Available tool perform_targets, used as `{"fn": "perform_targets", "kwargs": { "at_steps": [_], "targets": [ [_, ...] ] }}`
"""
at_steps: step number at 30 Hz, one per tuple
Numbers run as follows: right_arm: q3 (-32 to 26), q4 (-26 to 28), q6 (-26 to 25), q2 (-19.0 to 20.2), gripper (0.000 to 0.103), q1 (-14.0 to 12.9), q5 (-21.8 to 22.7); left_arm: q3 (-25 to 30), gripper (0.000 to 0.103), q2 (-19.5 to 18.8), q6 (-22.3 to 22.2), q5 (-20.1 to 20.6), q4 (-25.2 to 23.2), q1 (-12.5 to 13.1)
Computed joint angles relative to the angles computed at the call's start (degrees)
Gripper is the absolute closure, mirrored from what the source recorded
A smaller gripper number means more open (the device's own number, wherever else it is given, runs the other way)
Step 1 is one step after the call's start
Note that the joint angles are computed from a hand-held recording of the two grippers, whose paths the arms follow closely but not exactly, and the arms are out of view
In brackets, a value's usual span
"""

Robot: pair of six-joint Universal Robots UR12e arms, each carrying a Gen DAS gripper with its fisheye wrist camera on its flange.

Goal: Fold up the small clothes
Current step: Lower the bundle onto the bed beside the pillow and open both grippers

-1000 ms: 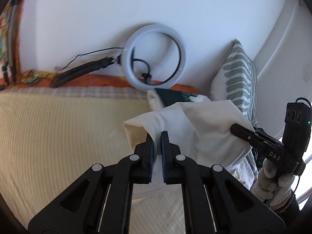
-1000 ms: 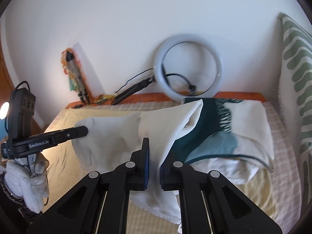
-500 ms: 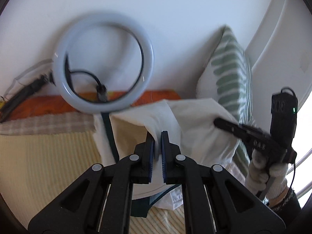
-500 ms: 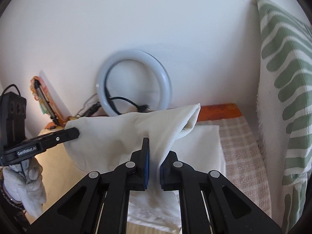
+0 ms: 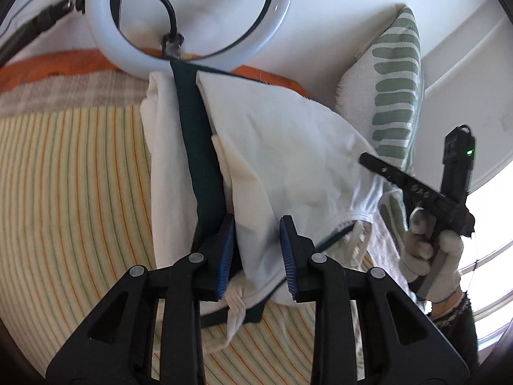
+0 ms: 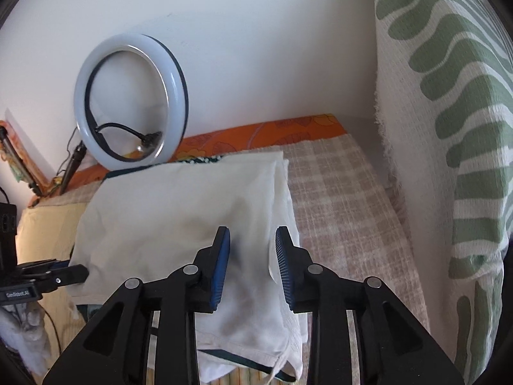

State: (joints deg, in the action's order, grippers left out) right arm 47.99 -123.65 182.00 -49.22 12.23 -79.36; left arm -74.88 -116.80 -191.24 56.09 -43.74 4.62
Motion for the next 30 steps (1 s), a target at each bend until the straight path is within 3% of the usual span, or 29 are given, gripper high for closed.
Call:
{"fn": "perform_targets", "kwargs": {
  "at_steps": [6,10,18,30],
  "targets": [
    [-0.44,2.81,-0.63,0.41,0.069,1.18,-7.09,-1.2,0.076,1.84,5.01,9.26,-0.97,-1.66],
    [1.21,0.71,1.26,-0.77,0.069,1.28,-7.84,-3.35,0.076,3.95,8.83,13.03,-0.15,-2.13],
    [3.93,-2.02,4.37,-4.08,0.069,1.47,-7.2,-8.06,0.076,8.77,10.39,15.38,4.98,-1.9],
    [5.65,-3.81,3.75,-8.62,0.069,4.24,-7.42,-14.27,0.076,16.75,11.14,16.43,10.89,-1.25]
  ]
}}
